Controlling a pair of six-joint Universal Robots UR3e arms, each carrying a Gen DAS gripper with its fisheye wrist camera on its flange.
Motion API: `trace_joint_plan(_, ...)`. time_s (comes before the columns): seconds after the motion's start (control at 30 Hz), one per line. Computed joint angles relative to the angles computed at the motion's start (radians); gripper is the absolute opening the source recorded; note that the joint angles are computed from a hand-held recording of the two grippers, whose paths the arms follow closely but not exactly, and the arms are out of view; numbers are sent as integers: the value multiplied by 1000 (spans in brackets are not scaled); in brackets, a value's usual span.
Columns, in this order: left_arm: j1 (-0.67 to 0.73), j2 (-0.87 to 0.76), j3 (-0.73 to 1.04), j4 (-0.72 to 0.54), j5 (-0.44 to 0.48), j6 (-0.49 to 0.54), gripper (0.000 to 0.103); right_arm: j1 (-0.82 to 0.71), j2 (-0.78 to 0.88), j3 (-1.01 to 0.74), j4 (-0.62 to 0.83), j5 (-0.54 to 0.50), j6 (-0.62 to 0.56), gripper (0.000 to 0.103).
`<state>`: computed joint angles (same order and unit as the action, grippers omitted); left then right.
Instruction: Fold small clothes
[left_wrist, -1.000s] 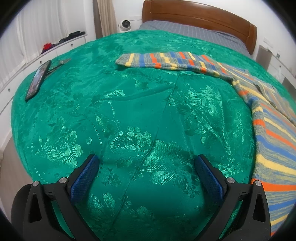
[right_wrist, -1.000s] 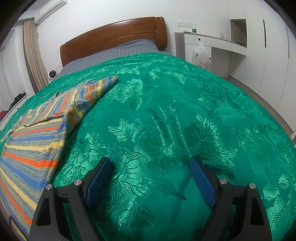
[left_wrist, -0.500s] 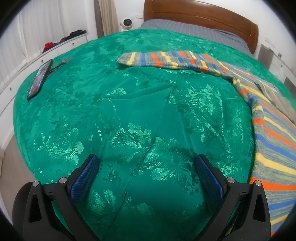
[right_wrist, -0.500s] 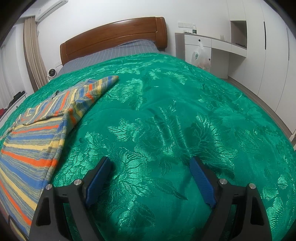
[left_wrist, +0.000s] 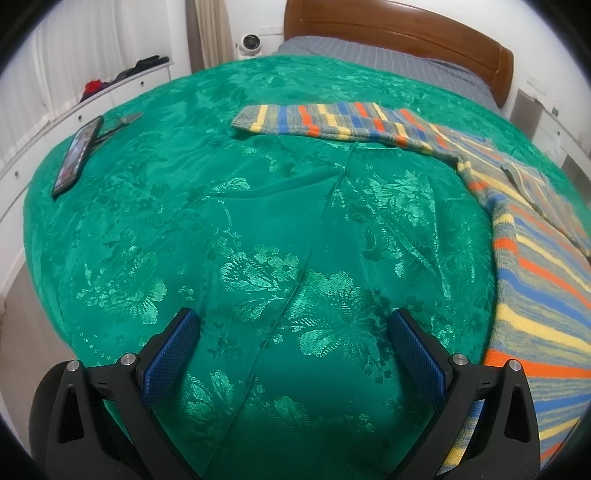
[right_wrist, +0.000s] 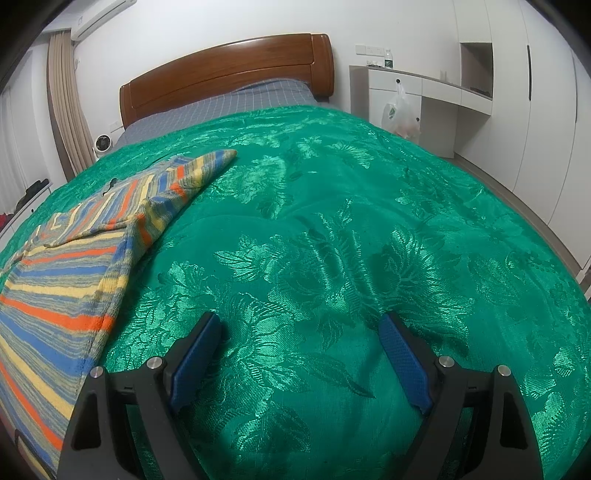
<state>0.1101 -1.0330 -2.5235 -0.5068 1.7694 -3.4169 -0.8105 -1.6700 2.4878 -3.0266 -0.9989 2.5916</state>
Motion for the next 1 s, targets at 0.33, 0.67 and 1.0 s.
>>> trace_joint_plan(0.33,7,11,-3,-5,-9,2,103,0,-1,0,0,0,0,87)
trace_joint_plan(0.67,175,141,63,-214,-246,163,102,-1,1,0,-2,0,-1,87)
trace_joint_plan(1.0,544,-495,810,-495,-510,342,101,2,3,1,-7,-4,0,87)
